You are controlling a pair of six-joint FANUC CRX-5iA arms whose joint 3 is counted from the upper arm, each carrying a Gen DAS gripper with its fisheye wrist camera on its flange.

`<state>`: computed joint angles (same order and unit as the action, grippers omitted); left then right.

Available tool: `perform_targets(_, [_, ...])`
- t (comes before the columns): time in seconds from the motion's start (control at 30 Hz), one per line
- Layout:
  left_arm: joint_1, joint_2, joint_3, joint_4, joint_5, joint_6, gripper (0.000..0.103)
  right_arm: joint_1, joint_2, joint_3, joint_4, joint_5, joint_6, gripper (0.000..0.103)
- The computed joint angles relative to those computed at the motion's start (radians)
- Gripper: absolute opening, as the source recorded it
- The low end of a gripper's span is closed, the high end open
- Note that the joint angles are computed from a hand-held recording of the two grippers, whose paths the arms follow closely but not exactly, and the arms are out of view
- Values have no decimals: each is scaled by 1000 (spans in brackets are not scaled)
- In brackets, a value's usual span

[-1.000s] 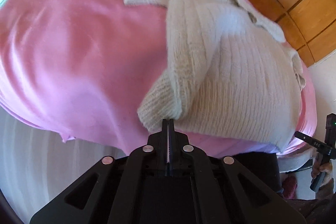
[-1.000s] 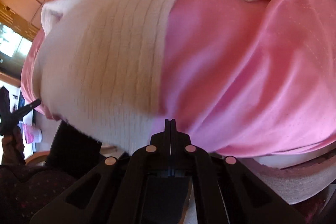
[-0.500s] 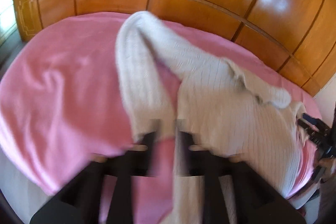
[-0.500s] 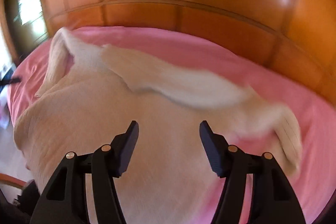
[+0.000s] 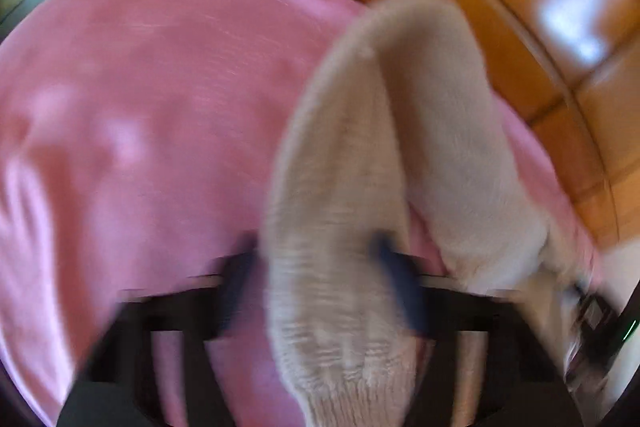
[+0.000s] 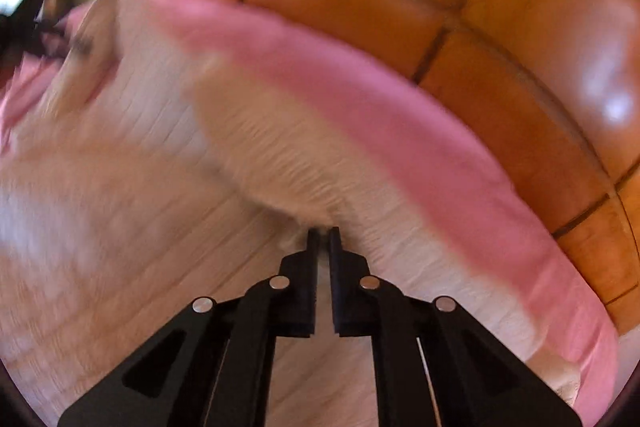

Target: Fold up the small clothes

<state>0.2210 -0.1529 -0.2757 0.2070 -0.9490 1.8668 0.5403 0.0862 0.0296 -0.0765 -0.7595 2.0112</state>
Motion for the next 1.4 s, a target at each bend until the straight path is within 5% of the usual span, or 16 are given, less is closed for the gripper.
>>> perform_targets(0.03, [-6,9,4,-8,2,2,7,-17,22,31,6,19,-27,4])
perform_targets(0.2, [-68,-30,107,-222,14,53,5,-56,162,191,50,31,-160,4])
perform_targets(0.3, [-210,-34,287,-598,-92,130,5,-63,284,317,128,4,-278,0])
perform_targets(0.47, [-452,33,475,-1150,-341,97,5,-105,474,581,93,-168,-398,0])
perform_targets(0.53, [-501,57,485,-1267,-403,40,5,-116,482,593,76,-166,-429,0])
perform_targets(0.6, [-451,59,490,-1191,-433,-21,5,-113,452,554,97,-129,-468,3])
perform_targets(0.73, [-328,-2,404,-977,-446,-96,5,-157,321,463,-119,-76,-288,37])
perform_targets(0.83, [-317,-34,324,-959,-480,-10,10,-210,337,583,-385,-336,-82,46])
perform_targets(0.9, [-297,-36,292,-951,-506,63,28,-198,374,646,-440,-496,-12,49])
perform_targets(0.97, [-244,-71,249,-909,-492,125,54,-133,412,666,-367,-576,7,58])
perform_targets(1.1, [-124,-106,247,-822,-493,155,72,-63,483,666,-190,-453,-159,49])
perform_targets(1.17, [-65,-141,237,-781,-485,146,76,-50,497,666,-90,-360,-335,35])
perform_targets(1.27, [55,-252,189,-722,-455,132,77,-32,490,641,19,-300,-468,40])
perform_targets(1.4, [288,-384,69,-525,-364,2,77,-3,349,466,-10,-220,-320,66])
